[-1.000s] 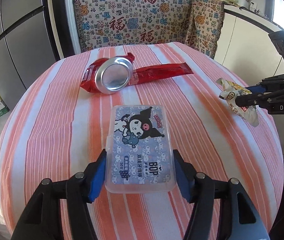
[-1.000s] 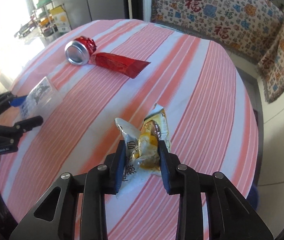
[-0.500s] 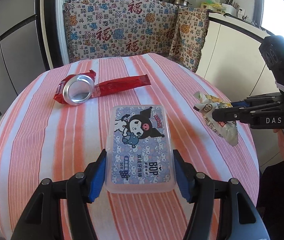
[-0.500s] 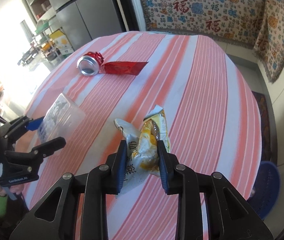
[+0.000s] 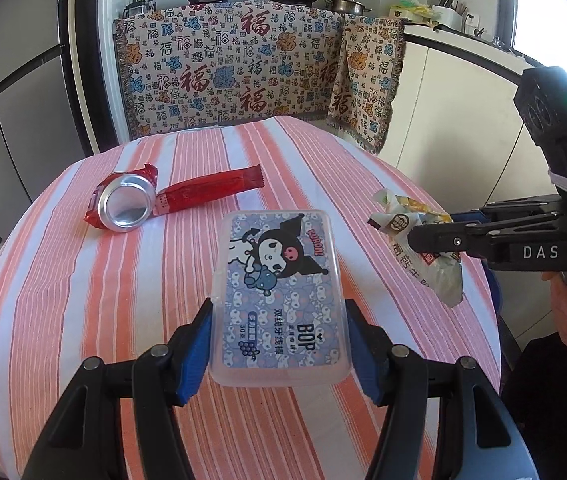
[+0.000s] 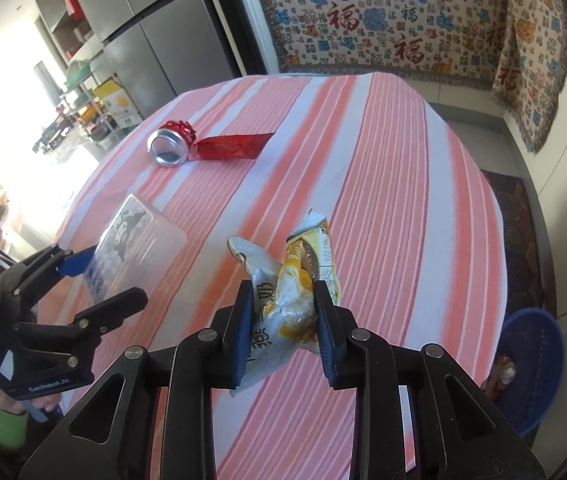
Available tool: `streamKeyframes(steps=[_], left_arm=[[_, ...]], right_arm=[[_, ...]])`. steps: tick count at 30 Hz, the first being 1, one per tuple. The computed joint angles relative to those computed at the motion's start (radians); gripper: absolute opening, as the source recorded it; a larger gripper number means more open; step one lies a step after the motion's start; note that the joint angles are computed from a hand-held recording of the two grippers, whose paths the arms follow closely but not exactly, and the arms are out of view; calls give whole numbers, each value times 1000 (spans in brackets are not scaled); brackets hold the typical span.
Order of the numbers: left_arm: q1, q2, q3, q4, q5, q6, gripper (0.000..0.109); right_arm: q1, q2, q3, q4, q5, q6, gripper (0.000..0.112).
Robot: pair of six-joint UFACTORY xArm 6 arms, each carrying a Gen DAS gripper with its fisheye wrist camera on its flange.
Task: Collect trash
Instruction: 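Carry the plastic box and foil bag over the wastebasket and open both tools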
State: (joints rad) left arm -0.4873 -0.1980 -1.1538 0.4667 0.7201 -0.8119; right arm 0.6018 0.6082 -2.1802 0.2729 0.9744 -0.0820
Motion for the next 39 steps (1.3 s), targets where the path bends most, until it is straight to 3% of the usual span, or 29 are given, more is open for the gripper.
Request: streamKeyframes(steps=[16,27,33,39], left_arm=[[-22,40,-52,30,27,-7,62],[-53,110,-125,-42,-15,43,62],[-103,258,-298,-142,-39,148,62],[-159,506,-631,-251,1,287,62]], right_arm=[[-10,-29,51,8,-22,18,29],[-58,-124,170,19,-83,34,29],[-159,-240,304,-43,-110,50,29],[-281,-318,414,-90,-135,86,29]])
